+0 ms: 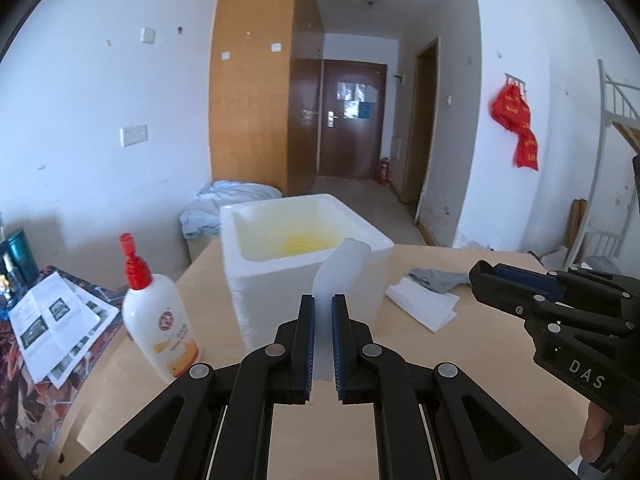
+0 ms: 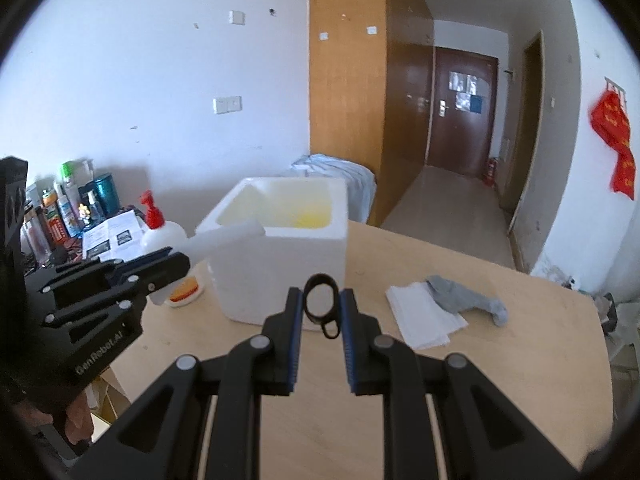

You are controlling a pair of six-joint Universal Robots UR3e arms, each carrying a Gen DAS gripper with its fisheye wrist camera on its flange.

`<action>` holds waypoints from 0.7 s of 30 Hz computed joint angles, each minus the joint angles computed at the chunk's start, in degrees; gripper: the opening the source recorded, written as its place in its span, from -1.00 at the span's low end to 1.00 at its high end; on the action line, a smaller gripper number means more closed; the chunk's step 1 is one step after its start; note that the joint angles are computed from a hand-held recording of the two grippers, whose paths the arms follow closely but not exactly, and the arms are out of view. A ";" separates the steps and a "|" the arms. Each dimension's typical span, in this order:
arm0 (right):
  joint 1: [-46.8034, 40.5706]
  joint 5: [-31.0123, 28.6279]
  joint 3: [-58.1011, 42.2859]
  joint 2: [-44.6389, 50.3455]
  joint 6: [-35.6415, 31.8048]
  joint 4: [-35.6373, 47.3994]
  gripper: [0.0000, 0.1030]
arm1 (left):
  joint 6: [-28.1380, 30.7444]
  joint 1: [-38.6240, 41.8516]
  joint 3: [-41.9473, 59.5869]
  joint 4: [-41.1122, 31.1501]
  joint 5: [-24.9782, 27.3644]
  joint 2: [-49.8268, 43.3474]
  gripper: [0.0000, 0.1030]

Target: Organize soft objects

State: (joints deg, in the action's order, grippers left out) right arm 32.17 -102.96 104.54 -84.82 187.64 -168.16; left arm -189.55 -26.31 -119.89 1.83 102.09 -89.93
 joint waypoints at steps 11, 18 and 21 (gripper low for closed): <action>-0.50 3.02 -11.75 6.09 -2.29 3.90 -0.58 | -0.51 2.19 4.82 -1.89 0.59 -1.05 -0.83; -2.95 5.21 -19.50 11.03 -3.50 5.30 -0.58 | 0.36 5.38 12.02 -3.32 -0.21 -6.71 -0.83; -3.83 6.28 -22.08 12.90 -3.94 5.68 -0.58 | 0.46 6.62 15.30 -4.27 -0.92 -9.32 -0.83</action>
